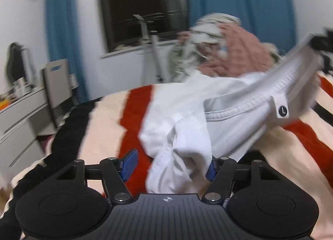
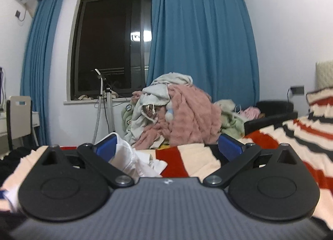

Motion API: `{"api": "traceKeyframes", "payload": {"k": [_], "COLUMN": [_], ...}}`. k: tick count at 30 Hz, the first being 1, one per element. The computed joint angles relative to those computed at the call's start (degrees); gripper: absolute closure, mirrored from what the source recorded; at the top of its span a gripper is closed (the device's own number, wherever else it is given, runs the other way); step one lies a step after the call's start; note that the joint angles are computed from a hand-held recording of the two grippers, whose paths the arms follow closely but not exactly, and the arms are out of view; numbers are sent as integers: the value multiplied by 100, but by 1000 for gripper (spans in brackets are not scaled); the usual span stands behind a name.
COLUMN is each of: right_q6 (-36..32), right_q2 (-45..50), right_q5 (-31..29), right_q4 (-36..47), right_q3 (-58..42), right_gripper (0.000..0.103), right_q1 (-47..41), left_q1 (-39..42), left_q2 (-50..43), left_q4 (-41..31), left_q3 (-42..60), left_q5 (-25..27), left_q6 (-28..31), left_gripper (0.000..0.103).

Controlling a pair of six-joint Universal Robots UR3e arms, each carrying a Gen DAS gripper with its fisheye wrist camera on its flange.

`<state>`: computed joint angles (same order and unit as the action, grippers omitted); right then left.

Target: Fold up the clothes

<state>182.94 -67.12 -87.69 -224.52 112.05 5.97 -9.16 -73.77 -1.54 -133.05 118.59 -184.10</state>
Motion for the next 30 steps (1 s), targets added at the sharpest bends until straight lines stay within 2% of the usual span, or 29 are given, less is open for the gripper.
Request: {"api": "traceKeyframes", "payload": {"k": [4,6,9,12,14,18,22,25,28,30], "right_q6": [-166,-241,-219,48,187,443,625,657,644,445], "right_q2": [54,45,77,99,142,209,149,13,-40,-9], "right_q5": [-437,-481,-455,-311,-413,-600,-558,-416,-394,-495], "right_q4": [246,840,1724,2304,2128,912,269,171,-152,-338], "right_q3": [-76,-157,-278,-324,-303,-46,32,78,140,83], "right_gripper": [0,0,0,0,0,0,0,0,0,0], "right_q1": [167,172,136,34,46,45,-48,-95,-78,-1], "left_q1": [-286,-478,-380,-461,-539,-486,-115,-231,-196,-133], "left_q2": [-34,-78,317,468,518,511,766,580,428,342], "left_q4": [491,813,901,578,282,-236,-1082,-911,-946,-1006], "left_q3": [18,50,-41,24,92,136,147,81,145,195], "left_q5": [820,1225,1121,1149,1193,1017,147,-52,52,117], "left_q6": [-99,-104,-247,-302,-319,-350,-254,22,-80,-186], "left_gripper": [36,36,36,36,36,36,36,36,33,27]}}
